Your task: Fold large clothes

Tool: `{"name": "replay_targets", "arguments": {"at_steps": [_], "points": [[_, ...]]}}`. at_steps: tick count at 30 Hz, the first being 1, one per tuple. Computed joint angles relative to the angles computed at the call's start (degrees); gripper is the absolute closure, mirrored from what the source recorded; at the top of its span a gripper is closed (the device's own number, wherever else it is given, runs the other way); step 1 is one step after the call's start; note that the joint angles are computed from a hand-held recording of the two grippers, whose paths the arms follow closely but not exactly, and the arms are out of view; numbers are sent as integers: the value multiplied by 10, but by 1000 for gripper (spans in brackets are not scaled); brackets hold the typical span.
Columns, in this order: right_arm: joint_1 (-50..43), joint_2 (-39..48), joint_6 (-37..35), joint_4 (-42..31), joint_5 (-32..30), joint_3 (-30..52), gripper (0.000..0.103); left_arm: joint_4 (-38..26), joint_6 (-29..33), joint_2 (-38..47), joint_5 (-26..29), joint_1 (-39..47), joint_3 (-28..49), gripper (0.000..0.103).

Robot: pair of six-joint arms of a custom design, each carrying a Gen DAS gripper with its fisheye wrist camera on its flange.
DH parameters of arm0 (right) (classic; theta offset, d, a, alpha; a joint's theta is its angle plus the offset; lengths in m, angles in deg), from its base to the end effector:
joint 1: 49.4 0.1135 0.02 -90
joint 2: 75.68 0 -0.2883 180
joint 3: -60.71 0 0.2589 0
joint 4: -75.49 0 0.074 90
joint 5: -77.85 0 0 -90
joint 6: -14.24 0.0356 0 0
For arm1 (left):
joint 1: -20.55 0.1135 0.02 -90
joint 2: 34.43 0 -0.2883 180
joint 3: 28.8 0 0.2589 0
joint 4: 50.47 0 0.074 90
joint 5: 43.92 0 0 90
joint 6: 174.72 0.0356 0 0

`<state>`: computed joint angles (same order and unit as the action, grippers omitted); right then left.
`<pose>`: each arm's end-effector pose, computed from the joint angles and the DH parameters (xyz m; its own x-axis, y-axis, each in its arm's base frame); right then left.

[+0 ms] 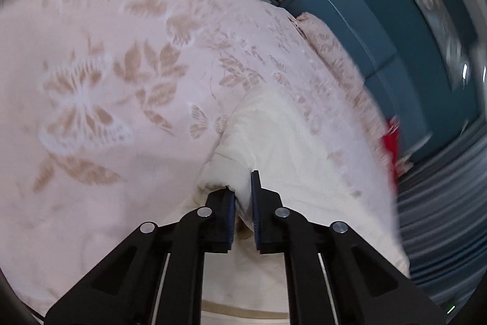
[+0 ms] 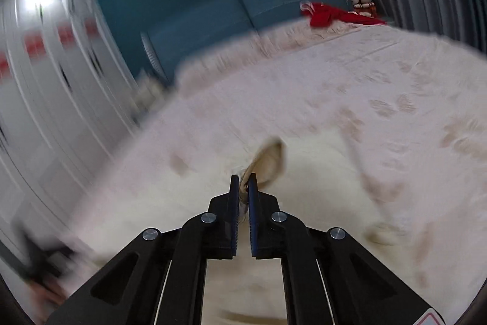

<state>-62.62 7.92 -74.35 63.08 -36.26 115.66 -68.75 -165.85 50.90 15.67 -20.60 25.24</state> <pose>0.2909 -0.0534 0.2059 -0.6415 0.1738 -0.7472 -0.0753 0.9550 0.2868 0.2270 -0.1744 0.1867 -0.4049 -0.7778 -0.4807 -0.5169 0.6283 -0.5814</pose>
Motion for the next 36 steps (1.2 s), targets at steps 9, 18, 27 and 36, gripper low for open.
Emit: {"name": "replay_targets", "arguments": {"at_steps": [9, 18, 27, 36], "points": [[3, 117, -33, -5, 40, -5, 99, -80, 17, 116, -36, -41, 56, 96], [-18, 134, -48, -33, 20, 9, 98, -123, 34, 140, -50, -50, 85, 93], [-10, -97, -43, -149, 19, 4, 77, -408, 50, 59, -219, -152, 259, 57], [191, 52, -27, -86, 121, 22, 91, -292, 210, 287, -51, -79, 403, 65]]}}
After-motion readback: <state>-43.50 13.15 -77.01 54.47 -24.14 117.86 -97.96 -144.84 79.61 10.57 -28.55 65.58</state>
